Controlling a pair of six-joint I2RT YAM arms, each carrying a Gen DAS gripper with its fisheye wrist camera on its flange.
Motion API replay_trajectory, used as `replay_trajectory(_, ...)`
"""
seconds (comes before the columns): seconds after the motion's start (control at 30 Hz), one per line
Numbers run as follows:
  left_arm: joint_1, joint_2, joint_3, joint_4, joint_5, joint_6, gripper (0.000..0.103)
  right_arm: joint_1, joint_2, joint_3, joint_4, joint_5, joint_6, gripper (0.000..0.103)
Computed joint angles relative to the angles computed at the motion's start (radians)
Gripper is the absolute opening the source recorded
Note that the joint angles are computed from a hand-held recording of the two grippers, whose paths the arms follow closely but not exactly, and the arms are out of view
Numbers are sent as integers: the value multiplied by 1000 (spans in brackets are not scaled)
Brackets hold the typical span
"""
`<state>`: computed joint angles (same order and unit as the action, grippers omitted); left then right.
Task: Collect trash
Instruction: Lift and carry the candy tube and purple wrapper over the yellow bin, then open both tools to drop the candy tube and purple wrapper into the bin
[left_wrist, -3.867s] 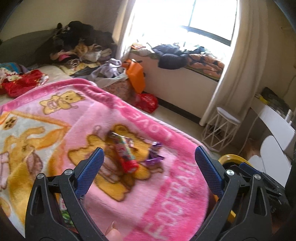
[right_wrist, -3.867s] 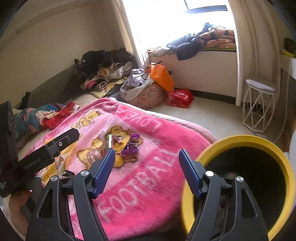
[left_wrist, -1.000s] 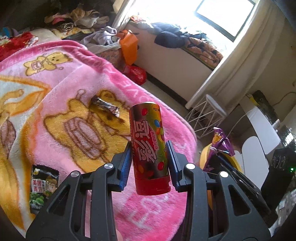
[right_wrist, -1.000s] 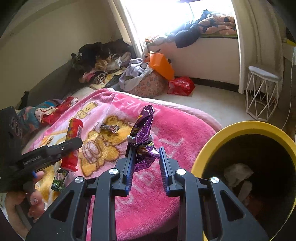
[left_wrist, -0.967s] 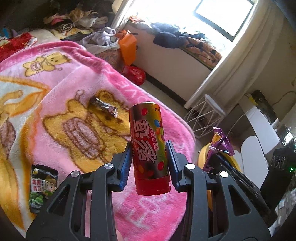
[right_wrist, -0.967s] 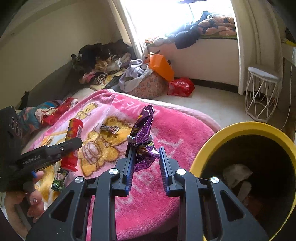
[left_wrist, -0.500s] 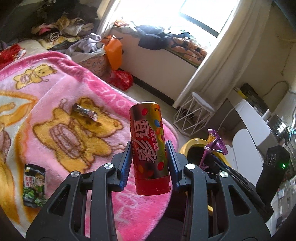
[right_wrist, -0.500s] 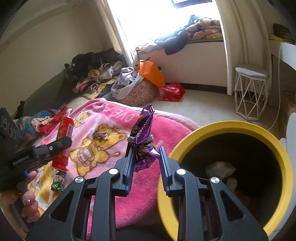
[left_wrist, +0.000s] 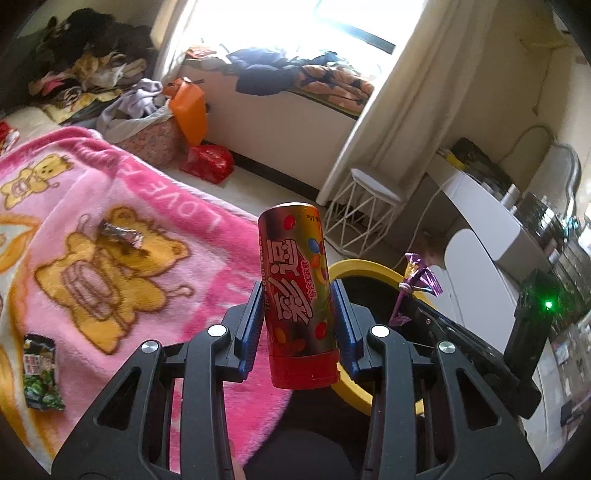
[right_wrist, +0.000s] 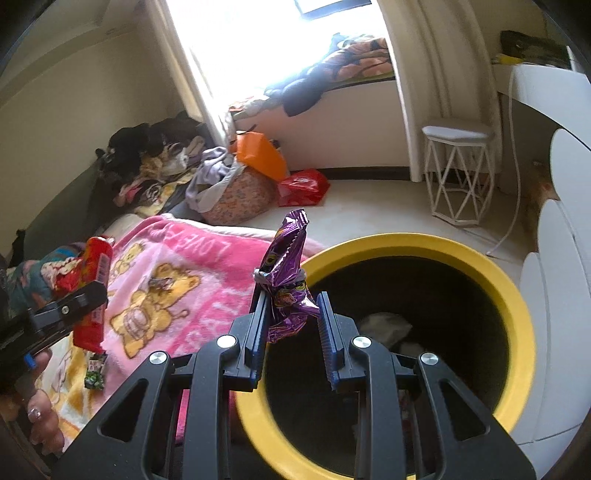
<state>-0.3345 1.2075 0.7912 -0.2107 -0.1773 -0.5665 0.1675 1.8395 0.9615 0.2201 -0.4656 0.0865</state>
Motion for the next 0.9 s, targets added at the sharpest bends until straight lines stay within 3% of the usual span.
replay_trajectory(0.5,-122,148,94,18,-38,47,29,-107,38,36,-36,1,-5,25)
replay_trajectory(0.9,-163,296,167,27,-3,85,29,-153,100,95,-101,-1,-36,25)
